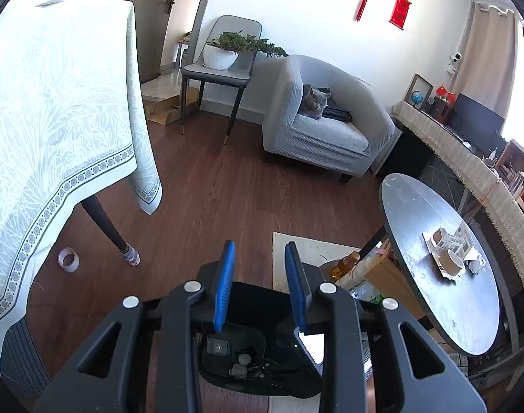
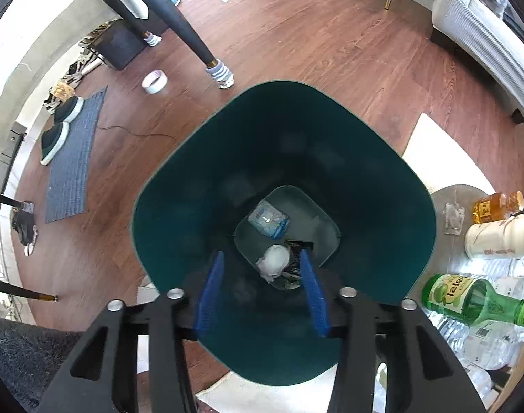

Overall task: Collect trash
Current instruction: 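Open the left gripper over the bin while the right gripper drops the cap into it, then move both tools back over the table toward the tape roll and paper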

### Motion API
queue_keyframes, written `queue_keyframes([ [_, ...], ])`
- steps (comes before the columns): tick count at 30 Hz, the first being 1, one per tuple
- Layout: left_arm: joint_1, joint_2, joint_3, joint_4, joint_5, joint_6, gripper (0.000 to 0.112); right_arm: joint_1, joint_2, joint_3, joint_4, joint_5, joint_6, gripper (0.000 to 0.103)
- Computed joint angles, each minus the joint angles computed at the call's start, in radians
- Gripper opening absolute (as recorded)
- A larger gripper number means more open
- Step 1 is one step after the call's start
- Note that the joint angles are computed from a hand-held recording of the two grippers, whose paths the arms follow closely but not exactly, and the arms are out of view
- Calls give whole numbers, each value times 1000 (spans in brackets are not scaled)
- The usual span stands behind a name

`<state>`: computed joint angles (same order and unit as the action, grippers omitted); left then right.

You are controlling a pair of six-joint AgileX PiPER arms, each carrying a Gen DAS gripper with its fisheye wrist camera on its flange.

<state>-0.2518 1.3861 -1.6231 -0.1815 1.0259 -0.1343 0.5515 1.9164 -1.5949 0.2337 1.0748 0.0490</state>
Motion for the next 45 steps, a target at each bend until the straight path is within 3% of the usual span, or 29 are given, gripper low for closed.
queue_keyframes([
  [11, -5, -4, -40, 23, -48, -64, 32, -27, -204, -86, -29, 0, -26, 48],
  [22, -218, 38, -149, 186, -62, -224, 40, -159, -414, -95, -117, 36, -51, 52],
  [34, -526, 217, -332, 360, -40, -360, 53, -619, -610, 31, 59, 83, -291, 56],
  [45, -675, 440, -568, 398, 60, -375, 63, -1054, -660, 86, 253, 143, -526, 64],
])
